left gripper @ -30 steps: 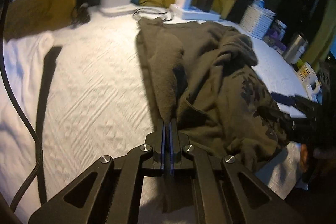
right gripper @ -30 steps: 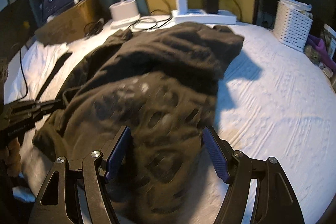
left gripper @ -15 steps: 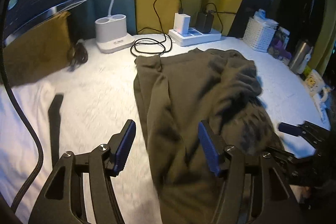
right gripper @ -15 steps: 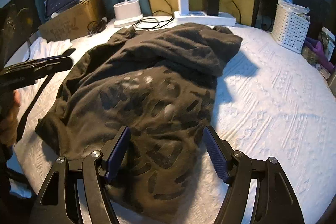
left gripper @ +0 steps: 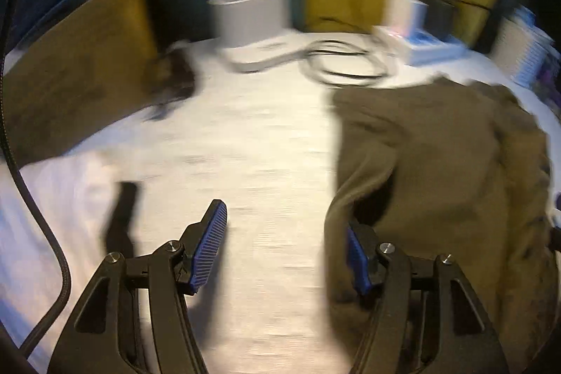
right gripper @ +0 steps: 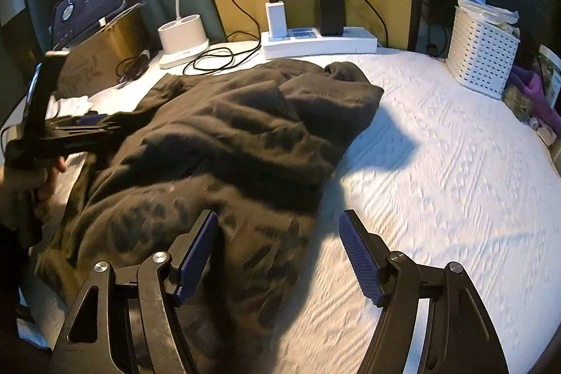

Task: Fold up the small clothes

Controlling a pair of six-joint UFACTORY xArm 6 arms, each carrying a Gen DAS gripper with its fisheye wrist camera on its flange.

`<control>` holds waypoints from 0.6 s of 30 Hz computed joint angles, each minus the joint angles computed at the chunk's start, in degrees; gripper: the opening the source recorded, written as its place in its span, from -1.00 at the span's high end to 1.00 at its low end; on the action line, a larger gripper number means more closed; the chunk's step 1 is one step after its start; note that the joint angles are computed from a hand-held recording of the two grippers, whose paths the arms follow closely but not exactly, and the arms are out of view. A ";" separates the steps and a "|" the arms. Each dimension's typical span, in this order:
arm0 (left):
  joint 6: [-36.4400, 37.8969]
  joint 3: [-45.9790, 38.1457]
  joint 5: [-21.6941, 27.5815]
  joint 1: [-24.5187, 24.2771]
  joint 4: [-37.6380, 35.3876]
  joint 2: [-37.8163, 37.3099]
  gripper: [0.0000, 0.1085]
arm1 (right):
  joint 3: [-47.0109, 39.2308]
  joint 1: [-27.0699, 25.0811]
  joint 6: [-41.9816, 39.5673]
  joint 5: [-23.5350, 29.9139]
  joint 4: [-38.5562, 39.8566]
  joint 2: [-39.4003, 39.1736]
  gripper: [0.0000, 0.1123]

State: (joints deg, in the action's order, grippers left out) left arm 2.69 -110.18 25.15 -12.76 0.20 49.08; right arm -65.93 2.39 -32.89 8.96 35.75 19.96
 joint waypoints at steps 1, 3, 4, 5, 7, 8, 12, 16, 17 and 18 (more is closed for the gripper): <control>-0.66 0.08 -0.27 0.64 -0.78 -0.13 -0.17 | -0.90 -0.28 0.50 0.08 -0.72 0.65 -0.31; 0.61 0.29 -0.52 1.32 -4.86 -0.65 -0.17 | -1.93 -0.57 0.59 -0.06 -0.82 1.34 -0.31; 2.00 1.28 -1.44 1.33 -6.86 -1.50 -0.17 | -2.48 -0.79 0.96 0.00 -1.24 1.68 -0.31; 2.21 2.37 -2.75 1.18 -6.78 -2.28 -0.17 | -2.97 -1.01 1.48 0.04 -1.83 1.99 -0.31; 5.41 3.72 -4.83 0.51 -9.06 -3.42 -0.17 | -3.45 -1.35 2.44 -0.04 -2.82 2.19 -0.31; 9.40 3.37 -4.82 0.03 -12.86 -3.45 -0.17 | -3.50 -1.43 2.45 -0.10 -2.81 2.14 -0.31; 11.62 -0.93 -3.51 -1.90 -12.47 -1.14 -0.17 | -2.76 -1.78 2.90 -0.84 -3.14 1.41 -0.31; 6.58 -19.14 7.43 -2.14 -5.47 9.91 -0.17 | -1.88 -2.65 4.94 -1.04 -4.88 1.11 -0.31; 5.26 -21.55 8.34 -2.02 -3.77 11.65 -0.17 | -1.76 -2.88 5.31 -1.14 -5.11 1.11 -0.31; 3.79 -24.34 9.46 -1.89 -1.75 13.53 -0.17 | -1.66 -3.07 5.66 -1.27 -5.39 1.12 -0.31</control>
State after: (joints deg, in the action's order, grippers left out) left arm 6.47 -134.51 34.62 -14.65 -1.54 62.61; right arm -67.59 -0.68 -27.22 7.70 30.36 21.08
